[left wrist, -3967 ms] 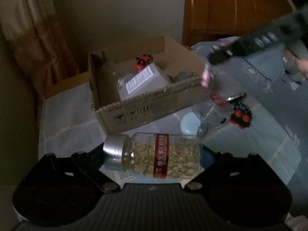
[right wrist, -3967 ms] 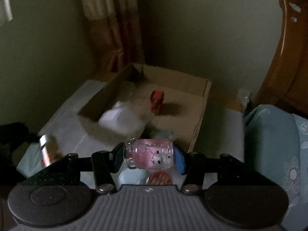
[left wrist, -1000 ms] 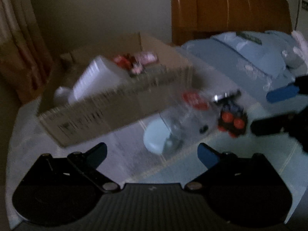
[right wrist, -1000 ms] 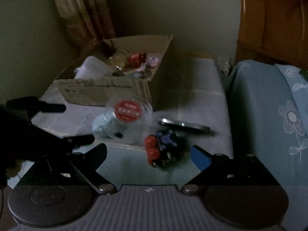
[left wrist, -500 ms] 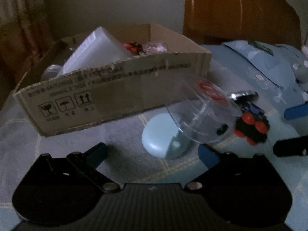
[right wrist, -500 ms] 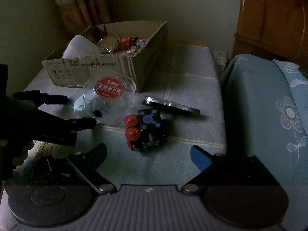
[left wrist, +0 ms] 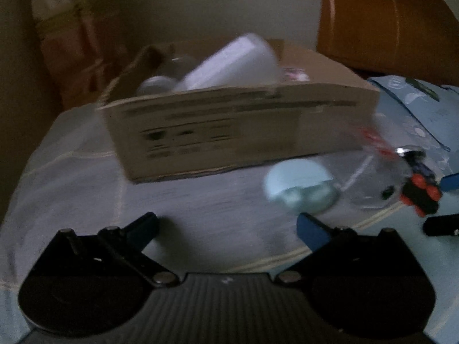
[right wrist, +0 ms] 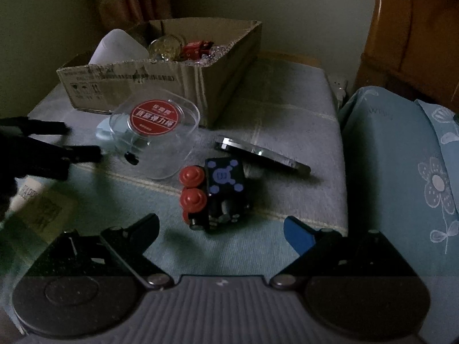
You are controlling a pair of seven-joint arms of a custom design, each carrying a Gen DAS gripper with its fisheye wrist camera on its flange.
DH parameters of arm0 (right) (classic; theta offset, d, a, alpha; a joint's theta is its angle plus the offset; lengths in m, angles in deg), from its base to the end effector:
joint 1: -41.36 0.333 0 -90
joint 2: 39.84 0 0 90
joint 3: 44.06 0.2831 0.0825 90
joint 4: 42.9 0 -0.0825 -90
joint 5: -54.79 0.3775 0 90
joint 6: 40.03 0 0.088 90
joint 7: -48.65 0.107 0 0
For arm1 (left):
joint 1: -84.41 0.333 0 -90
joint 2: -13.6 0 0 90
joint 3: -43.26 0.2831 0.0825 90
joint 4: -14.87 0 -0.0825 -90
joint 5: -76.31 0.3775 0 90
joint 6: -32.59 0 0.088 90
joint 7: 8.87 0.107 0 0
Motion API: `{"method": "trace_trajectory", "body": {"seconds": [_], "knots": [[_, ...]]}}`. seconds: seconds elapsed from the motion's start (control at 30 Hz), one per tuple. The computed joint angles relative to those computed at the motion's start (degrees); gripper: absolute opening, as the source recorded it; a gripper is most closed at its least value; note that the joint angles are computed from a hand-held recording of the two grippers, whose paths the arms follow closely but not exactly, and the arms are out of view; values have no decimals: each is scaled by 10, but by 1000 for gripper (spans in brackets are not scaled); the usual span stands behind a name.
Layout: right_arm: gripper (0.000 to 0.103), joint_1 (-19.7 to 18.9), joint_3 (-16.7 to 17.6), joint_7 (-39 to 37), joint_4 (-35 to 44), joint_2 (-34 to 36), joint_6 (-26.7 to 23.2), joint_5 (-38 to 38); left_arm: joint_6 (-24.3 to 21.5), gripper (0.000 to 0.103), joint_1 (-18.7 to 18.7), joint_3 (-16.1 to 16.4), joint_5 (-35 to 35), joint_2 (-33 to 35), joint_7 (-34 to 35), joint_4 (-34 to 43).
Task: Organize rigid objects
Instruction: 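Move left tool to the light-blue oval case while right tool approaches the fidget cube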
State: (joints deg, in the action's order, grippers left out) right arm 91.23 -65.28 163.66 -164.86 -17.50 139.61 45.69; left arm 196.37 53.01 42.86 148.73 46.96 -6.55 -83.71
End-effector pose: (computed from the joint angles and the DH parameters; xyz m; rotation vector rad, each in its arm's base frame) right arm 0.5203 0.3096 0.2812 -2.0525 1.5239 -0.4826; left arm 0.5391 -0.3949 0.2605 -1.6263 1.9241 -0.8032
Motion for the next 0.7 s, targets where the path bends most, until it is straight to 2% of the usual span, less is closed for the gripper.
{"method": "trace_trajectory", "body": {"seconds": [0.07, 0.2, 0.37, 0.5, 0.7], "knots": [[96, 0, 0, -2, 6, 5, -5, -1, -1, 102, 12, -6, -19, -11, 15, -15], [97, 28, -29, 10, 12, 17, -3, -16, 26, 102, 30, -22, -56, -20, 77, -32], [97, 23, -24, -3, 18, 25, 5, -6, 37, 102, 11, -19, -88, 17, 134, 16], [97, 6, -7, -30, 18, 24, 10, 8, 35, 102, -5, -8, -122, 47, 164, 59], [97, 5, -3, -57, 19, 28, 18, 34, 37, 102, -40, 29, -130, 72, 148, 89]]}}
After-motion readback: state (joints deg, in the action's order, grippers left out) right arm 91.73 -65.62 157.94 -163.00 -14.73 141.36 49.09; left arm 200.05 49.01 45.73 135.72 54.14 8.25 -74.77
